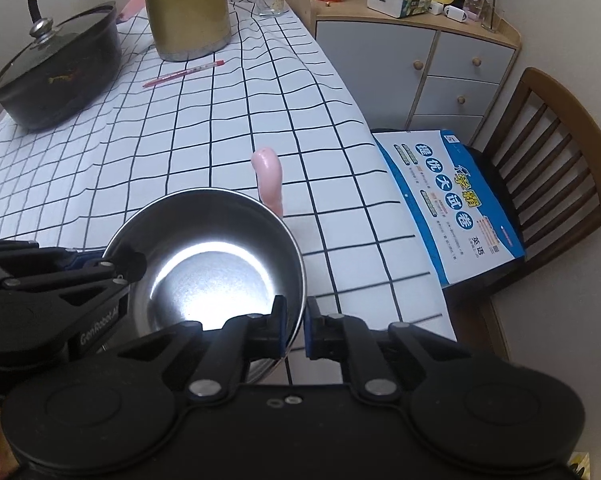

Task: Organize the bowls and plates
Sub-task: 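Carry the pink-handled steel bowl with both grippers toward the large steel bowl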

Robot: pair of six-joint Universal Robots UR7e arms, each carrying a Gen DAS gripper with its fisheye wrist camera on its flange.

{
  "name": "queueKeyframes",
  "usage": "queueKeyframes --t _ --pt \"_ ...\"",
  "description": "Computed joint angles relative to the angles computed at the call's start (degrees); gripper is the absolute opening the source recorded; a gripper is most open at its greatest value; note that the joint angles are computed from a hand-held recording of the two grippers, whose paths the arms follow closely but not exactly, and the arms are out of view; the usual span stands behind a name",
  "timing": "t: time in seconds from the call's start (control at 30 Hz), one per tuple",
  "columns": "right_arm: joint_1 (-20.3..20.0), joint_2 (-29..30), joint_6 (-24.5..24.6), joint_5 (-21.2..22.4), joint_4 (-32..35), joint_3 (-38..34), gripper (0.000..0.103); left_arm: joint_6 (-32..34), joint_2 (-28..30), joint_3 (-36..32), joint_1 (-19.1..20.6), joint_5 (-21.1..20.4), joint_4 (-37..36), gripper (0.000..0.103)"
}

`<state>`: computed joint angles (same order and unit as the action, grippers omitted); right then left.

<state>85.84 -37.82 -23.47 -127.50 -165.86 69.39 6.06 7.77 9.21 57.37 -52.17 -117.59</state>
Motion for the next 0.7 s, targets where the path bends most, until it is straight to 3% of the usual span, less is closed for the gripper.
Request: queueKeyframes --t 0.17,0.7 --pt "0.6 -3.8 0.7 0.3 -1.4 5.0 0.009 -0.1 -9.1 17.5 -1.9 0.7 -8.5 0.006" --pt "2.2 -17.7 -1.8 3.0 -9.0 24.5 0.008 -9.2 -28.2 52.6 -8.8 3.3 -20.8 0.006"
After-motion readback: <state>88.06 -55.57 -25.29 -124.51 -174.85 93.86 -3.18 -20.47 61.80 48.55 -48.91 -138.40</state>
